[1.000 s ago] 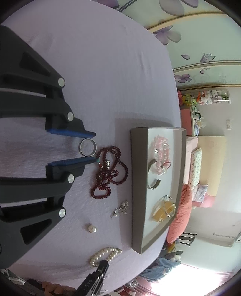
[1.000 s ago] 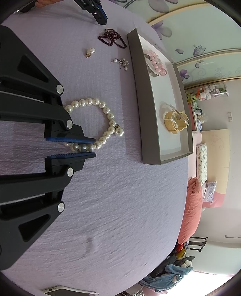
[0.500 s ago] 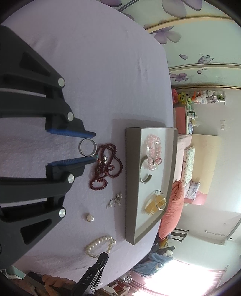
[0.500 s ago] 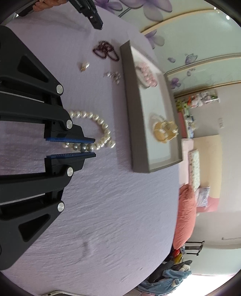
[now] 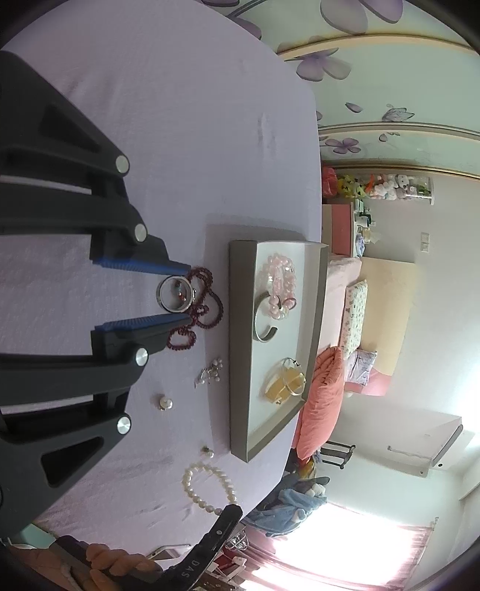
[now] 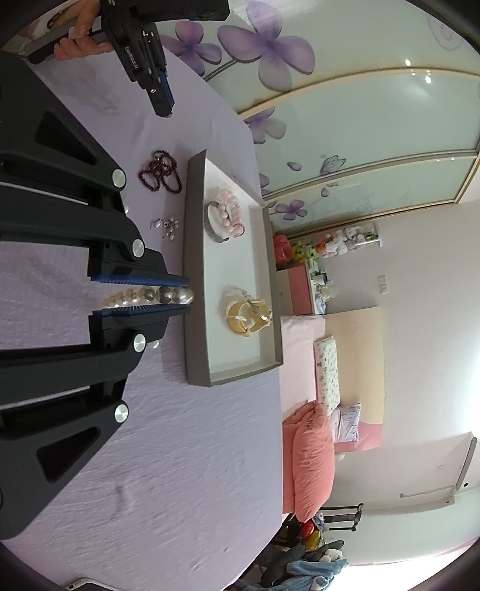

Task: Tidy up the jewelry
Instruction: 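Lift the silver ring and pearl bracelet over the tray with both grippers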

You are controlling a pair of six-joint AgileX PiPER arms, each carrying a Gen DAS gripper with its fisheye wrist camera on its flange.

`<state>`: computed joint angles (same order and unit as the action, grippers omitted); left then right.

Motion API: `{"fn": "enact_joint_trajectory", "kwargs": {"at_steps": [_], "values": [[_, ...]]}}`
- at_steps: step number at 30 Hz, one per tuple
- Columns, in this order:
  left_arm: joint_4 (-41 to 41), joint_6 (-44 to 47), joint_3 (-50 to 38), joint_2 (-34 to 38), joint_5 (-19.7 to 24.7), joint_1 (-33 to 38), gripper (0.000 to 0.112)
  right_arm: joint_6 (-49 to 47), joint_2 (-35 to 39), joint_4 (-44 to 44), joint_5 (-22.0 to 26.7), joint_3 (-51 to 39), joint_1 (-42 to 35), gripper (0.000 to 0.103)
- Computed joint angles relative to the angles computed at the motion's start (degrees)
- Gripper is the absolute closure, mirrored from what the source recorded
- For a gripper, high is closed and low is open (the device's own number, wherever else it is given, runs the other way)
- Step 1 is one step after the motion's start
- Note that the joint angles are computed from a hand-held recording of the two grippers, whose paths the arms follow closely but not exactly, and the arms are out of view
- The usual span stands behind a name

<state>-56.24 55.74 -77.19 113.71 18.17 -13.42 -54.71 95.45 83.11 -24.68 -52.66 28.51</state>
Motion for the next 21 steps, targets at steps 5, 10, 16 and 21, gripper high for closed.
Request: {"fn": "enact_joint_trajectory", "kwargs": {"at_steps": [5, 10, 16, 21], "values": [[-2.2, 2.3, 0.8, -0.5, 0.0, 0.0, 0.091, 0.6, 0.0, -0.3, -0.4, 0.1, 0.5, 0.093], [-4.3, 4.3, 1.3, -0.8, 0.3, 0.1, 0.091, 3.8, -0.2, -3.2, -0.9, 0.8, 0.8, 0.093], [-13.4, 13.1, 2.6, -1.7, 0.0, 0.0, 0.091, 6.7, -1.0, -6.8, -4.3, 1.3, 1.9, 0.093], [-23.1, 22.6, 3.0, -2.8, -0.4, -0.4, 0.091, 7.0, -0.9, -8.3, -6.4, -0.1, 2.7, 0.093]]}}
